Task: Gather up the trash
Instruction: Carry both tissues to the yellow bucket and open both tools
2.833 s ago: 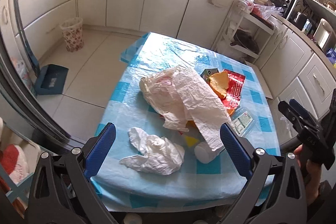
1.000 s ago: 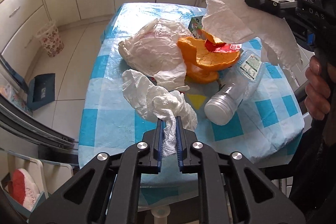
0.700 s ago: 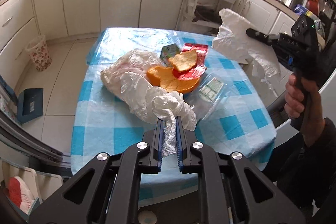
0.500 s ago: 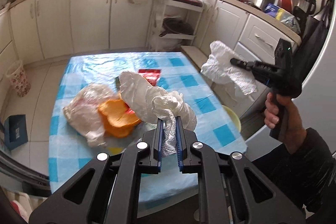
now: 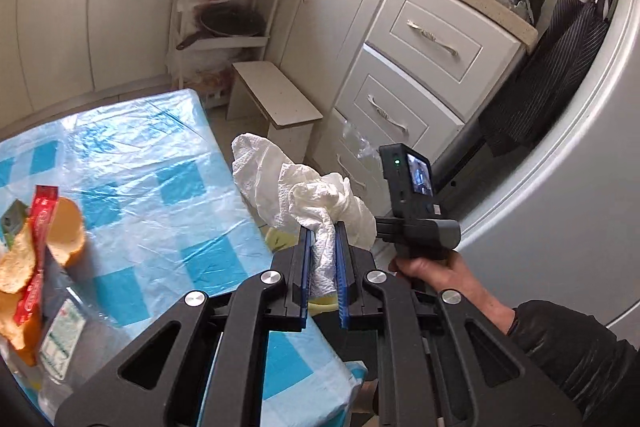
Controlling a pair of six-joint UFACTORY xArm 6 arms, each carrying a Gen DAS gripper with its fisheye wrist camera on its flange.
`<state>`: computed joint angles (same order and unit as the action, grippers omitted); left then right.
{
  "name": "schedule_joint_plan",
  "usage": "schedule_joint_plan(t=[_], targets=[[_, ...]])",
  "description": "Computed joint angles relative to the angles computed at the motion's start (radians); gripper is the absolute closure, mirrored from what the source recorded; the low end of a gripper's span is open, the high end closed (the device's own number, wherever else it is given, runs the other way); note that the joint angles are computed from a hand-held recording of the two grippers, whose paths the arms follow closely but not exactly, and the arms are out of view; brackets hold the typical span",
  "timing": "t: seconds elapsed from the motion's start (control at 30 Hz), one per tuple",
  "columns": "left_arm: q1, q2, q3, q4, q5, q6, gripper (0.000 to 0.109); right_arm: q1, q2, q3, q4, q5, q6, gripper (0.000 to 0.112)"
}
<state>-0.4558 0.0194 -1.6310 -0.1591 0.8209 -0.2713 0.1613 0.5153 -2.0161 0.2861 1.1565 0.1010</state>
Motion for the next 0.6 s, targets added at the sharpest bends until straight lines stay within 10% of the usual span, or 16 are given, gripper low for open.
schedule_joint_plan(t=[0.27,0.6], targets=[[-0.020,0.162,-0.123,-0.038,0.061,-0.025,0.098,-0.061,0.071,-0.061,0.038,0.043,0.086,0.063],[-0.070,0.467,-0.438,-0.028,0.246,-0.068,0.098,-0.090,-0.203,0.162,0.197,-0.341,-0.057,0.041]])
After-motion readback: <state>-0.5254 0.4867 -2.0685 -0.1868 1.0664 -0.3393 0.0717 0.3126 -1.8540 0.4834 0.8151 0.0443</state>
